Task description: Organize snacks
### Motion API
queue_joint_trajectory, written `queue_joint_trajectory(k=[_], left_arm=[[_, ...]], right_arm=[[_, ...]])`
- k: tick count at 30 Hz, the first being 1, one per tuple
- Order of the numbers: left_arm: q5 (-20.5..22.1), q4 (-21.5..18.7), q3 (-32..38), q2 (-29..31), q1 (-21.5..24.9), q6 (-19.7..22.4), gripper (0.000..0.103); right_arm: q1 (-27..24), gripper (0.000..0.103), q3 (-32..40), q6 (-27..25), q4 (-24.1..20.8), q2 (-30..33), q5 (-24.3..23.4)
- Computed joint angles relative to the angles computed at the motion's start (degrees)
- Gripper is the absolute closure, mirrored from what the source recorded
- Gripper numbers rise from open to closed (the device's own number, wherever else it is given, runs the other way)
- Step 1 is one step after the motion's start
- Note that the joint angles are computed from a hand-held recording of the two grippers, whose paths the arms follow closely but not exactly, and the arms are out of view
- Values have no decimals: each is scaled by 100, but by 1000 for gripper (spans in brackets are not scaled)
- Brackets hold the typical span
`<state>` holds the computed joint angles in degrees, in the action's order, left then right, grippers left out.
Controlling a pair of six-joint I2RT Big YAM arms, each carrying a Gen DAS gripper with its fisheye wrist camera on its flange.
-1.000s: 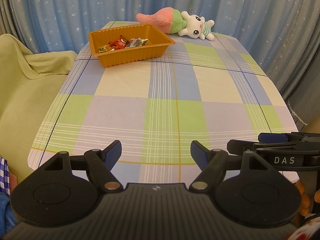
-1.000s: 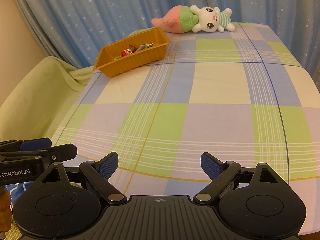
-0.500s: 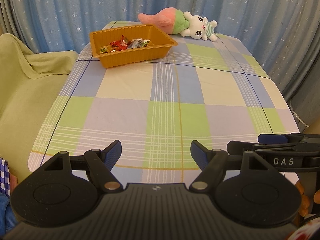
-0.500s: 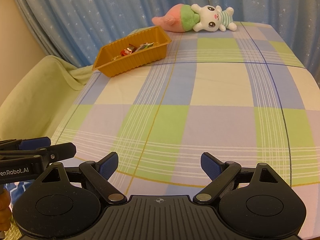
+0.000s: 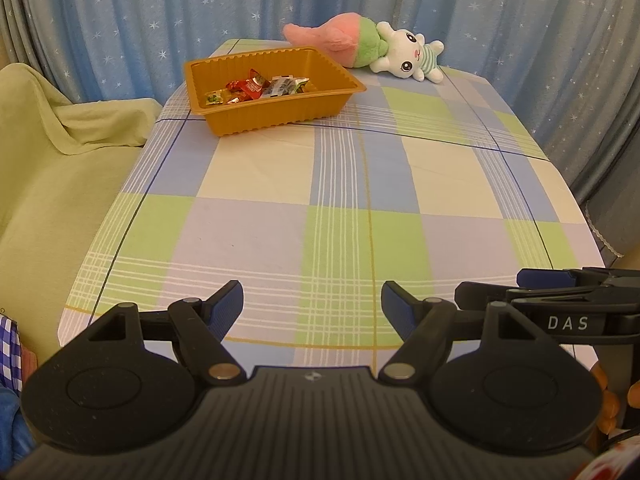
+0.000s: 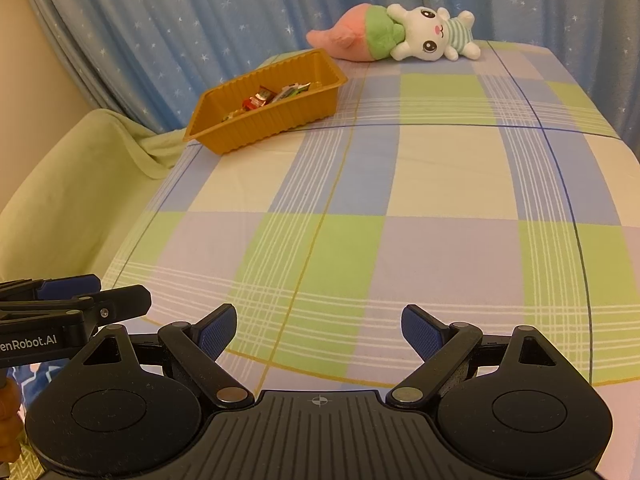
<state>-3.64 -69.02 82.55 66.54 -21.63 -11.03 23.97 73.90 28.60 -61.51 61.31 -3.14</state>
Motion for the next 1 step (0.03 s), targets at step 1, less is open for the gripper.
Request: queue_joint_trajectory(k=[1], left_arm=[[14, -8, 14, 21, 8, -6, 28]], right_arm=[[-10, 14, 7, -4, 6, 15, -13]])
